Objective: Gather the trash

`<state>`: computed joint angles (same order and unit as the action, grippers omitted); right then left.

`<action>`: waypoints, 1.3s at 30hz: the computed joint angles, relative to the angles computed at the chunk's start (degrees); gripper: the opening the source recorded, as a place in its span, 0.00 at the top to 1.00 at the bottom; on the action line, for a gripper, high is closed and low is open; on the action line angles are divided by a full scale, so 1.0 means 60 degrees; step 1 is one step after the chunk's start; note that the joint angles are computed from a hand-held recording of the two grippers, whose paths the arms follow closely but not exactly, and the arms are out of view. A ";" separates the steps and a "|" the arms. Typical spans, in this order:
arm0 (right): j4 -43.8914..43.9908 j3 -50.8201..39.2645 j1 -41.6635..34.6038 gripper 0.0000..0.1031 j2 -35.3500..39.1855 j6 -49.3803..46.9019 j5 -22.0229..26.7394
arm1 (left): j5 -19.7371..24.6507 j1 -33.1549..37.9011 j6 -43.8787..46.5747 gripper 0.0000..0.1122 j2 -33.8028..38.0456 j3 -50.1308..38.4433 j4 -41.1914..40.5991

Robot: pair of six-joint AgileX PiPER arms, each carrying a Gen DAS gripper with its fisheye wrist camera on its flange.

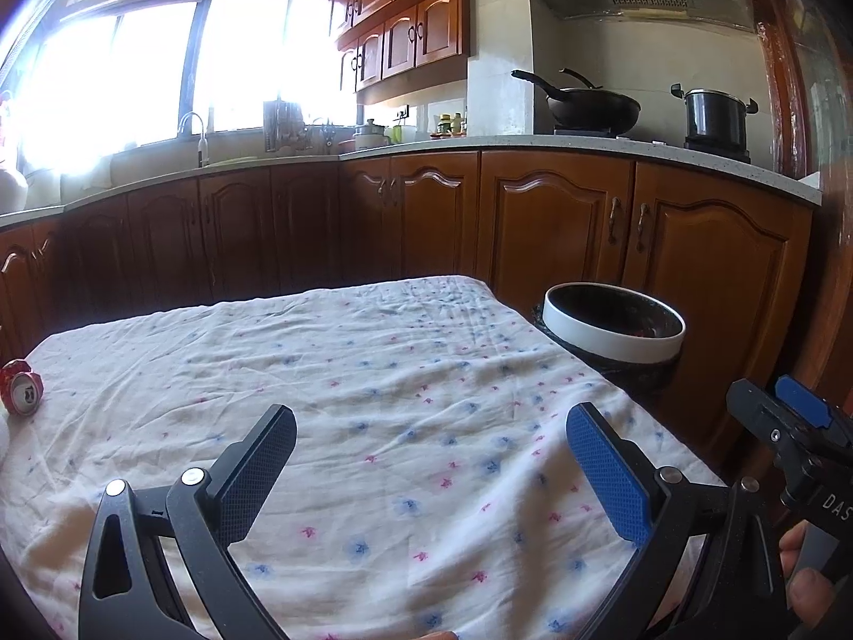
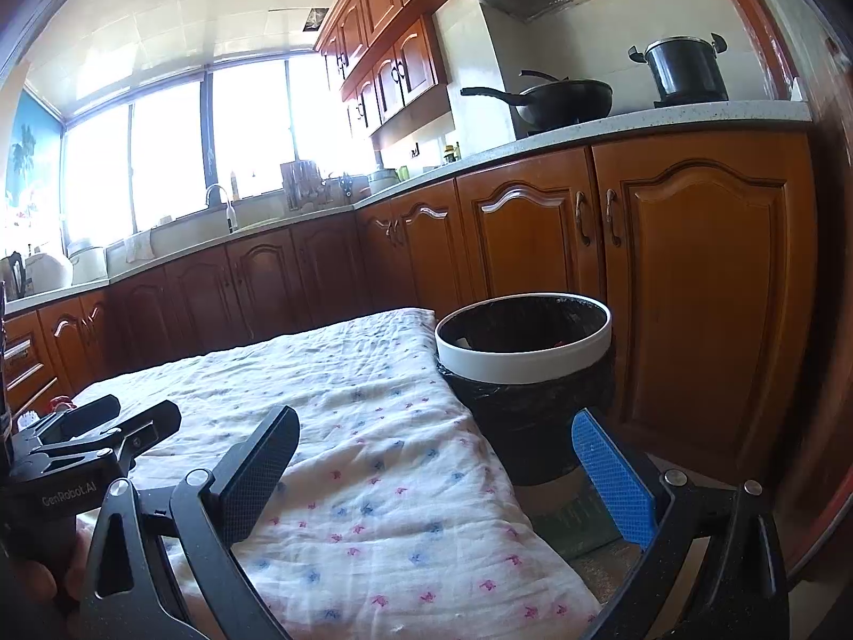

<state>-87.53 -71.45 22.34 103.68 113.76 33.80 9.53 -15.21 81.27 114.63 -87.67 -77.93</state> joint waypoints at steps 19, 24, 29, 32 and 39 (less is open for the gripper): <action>-0.0441 0.0211 0.0009 0.00 -0.0093 0.0401 -0.0029 | 0.0102 0.0116 0.2103 0.09 0.0060 0.0099 -0.1920; -0.0413 0.0200 -0.0022 0.00 -0.0080 0.0412 -0.0097 | 0.0292 0.0224 0.2330 0.09 0.0094 0.0099 -0.2059; -0.0479 0.0210 -0.0038 0.00 -0.0065 0.0475 -0.0136 | 0.0360 0.0256 0.1953 0.09 0.0131 0.0022 -0.1657; -0.0496 0.0214 -0.0033 0.00 -0.0065 0.0503 -0.0130 | 0.0410 0.0281 0.1864 0.09 0.0145 -0.0007 -0.1551; -0.0494 0.0216 -0.0028 0.00 -0.0069 0.0498 -0.0128 | 0.0478 0.0311 0.1893 0.09 0.0149 -0.0015 -0.1497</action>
